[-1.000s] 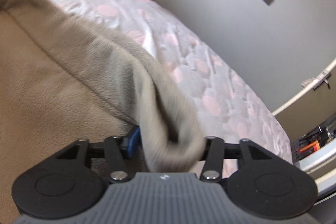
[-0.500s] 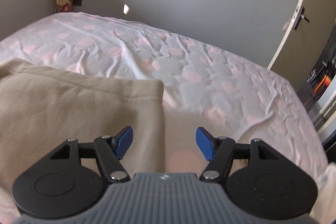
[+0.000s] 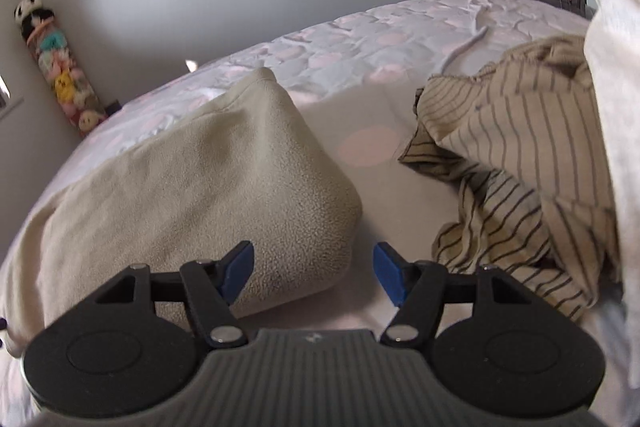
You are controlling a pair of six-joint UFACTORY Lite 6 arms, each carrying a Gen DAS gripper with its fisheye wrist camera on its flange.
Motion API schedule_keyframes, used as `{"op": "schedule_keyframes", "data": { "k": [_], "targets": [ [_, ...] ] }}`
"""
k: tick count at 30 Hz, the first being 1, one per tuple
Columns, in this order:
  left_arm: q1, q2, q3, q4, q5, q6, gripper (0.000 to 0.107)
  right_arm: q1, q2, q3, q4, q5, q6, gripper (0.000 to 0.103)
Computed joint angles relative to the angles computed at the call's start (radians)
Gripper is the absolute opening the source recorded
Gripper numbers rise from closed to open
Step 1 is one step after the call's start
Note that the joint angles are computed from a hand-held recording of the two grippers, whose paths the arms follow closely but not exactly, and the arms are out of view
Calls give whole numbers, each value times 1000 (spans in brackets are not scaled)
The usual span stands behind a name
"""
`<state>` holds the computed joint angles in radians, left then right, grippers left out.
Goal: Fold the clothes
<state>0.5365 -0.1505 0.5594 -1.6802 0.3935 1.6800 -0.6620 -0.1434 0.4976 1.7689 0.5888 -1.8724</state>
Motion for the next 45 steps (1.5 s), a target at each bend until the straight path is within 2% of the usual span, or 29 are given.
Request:
{"op": "schedule_keyframes", "data": {
  "k": [4, 5, 7, 8, 13, 15, 18, 22, 25, 27, 28, 31, 33, 36, 38, 41, 43, 45],
  "targets": [
    [-3, 78, -5, -175, 49, 191, 68, -4, 195, 55, 160, 94, -118, 68],
    [-8, 95, -4, -205, 54, 225, 65, -6, 239, 72, 168, 123, -122, 63],
    [-16, 123, -2, -247, 74, 285, 54, 3, 288, 91, 183, 151, -147, 50],
    [-26, 121, -3, -256, 75, 310, 44, 18, 287, 87, 209, 142, -183, 47],
    [-81, 67, -39, -359, 20, 472, 28, 85, 198, 32, 330, 70, -339, 28],
    [-94, 28, -64, -427, -6, 554, 16, 110, 150, -8, 421, 40, -413, 25],
    [-125, -35, -97, -555, -64, 716, 13, 145, 83, -68, 565, 16, -547, 23],
    [-132, -34, -100, -572, -82, 744, 13, 201, 10, -134, 753, -19, -771, 22],
    [-160, -60, -113, -657, -112, 837, 13, 220, -57, -185, 857, -40, -889, 22],
    [-172, -65, -122, -723, -118, 913, 13, 231, -110, -220, 942, -58, -981, 14],
    [-171, -64, -121, -726, -118, 918, 13, 214, -125, -226, 955, -68, -989, 0],
    [-180, -74, -124, -748, -123, 935, 13, 111, -146, -209, 855, -106, -879, 0],
    [-199, -86, -131, -812, -136, 1002, 14, 59, -140, -204, 742, -70, -799, 0],
    [-212, -98, -136, -856, -153, 1055, 15, 57, -78, -164, 639, -38, -818, 12],
    [-202, -101, -136, -803, -152, 1008, 15, 70, -23, -109, 589, -69, -863, 29],
    [-197, -95, -133, -769, -149, 975, 15, 31, 83, 6, 315, -117, -762, 32],
    [-199, -86, -129, -781, -152, 988, 15, -19, 139, 55, 154, -77, -735, 38],
    [-205, -74, -122, -808, -155, 1015, 15, -67, 196, 103, 42, 1, -753, 39]
  ]
}}
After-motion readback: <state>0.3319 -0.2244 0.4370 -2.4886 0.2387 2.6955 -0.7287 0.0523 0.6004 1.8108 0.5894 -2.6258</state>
